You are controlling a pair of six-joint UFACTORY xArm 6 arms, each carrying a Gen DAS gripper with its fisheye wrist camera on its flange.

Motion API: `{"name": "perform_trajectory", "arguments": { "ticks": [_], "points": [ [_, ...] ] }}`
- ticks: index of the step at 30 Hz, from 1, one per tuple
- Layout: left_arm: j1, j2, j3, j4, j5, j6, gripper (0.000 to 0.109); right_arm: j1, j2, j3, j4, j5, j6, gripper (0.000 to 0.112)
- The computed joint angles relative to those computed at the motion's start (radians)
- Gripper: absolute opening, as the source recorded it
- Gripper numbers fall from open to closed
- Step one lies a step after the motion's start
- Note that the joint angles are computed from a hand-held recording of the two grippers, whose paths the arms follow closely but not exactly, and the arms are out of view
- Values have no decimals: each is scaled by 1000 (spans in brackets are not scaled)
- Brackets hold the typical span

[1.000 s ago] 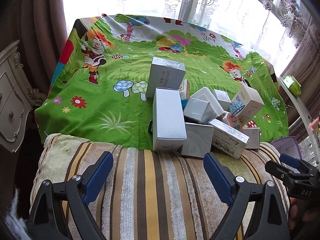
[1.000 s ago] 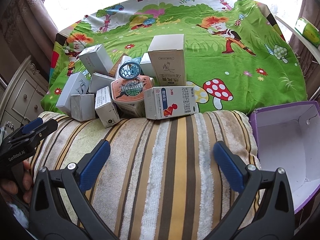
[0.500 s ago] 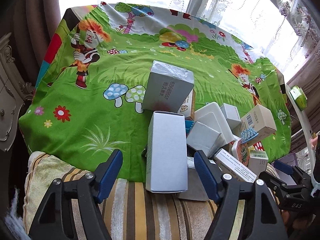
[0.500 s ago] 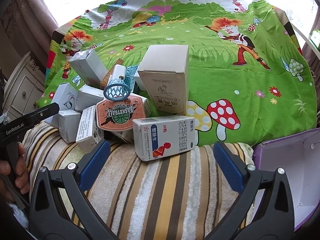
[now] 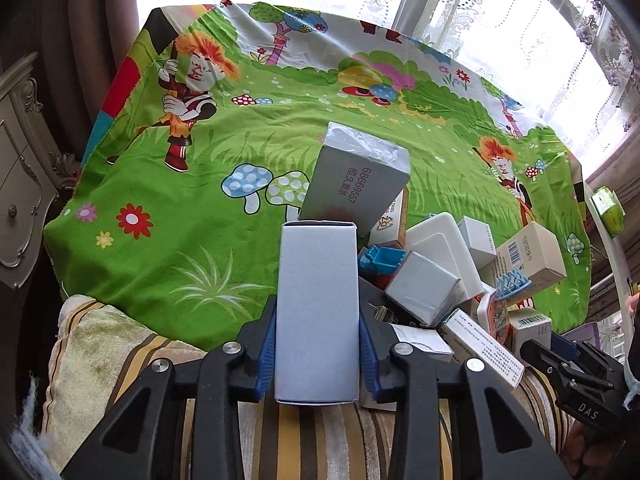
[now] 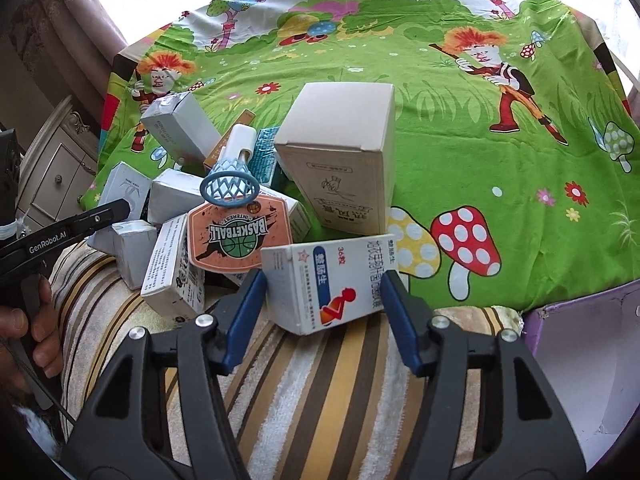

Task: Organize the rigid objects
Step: 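Grasp the red-figure medicine box with the right tool while the left grasps a tall white box, then carry both boxes into the purple-rimmed storage box and open both tools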

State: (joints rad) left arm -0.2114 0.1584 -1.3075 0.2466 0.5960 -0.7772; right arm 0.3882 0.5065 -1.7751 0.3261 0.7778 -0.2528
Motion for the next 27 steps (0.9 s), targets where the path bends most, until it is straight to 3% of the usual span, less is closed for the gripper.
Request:
{"name": "perform_trajectory", "arguments": {
  "ticks": [9,11,13,18,25,26,27],
  "points": [
    [-11,-92,86,111,-33,-119,36,-3,-26,30,61,3,-55,45],
    [-15,-109,101,124,-39,-128,36,-11,-11,2,86,38,-62,53],
    [-20,-129,120,147,-46,-138,36,-19,-10,-2,121,55,-87,83],
    [-39,-156,148,172,-76,-144,36,-27,-8,-11,117,82,-86,93],
    [-74,-146,132,202,-112,-142,36,-20,92,-156,113,197,-65,92],
    [-79,-145,132,203,-120,-140,36,-20,93,-157,121,196,-77,90],
    [-84,-144,130,202,-127,-137,36,-20,91,-152,128,196,-94,80]
  ]
}}
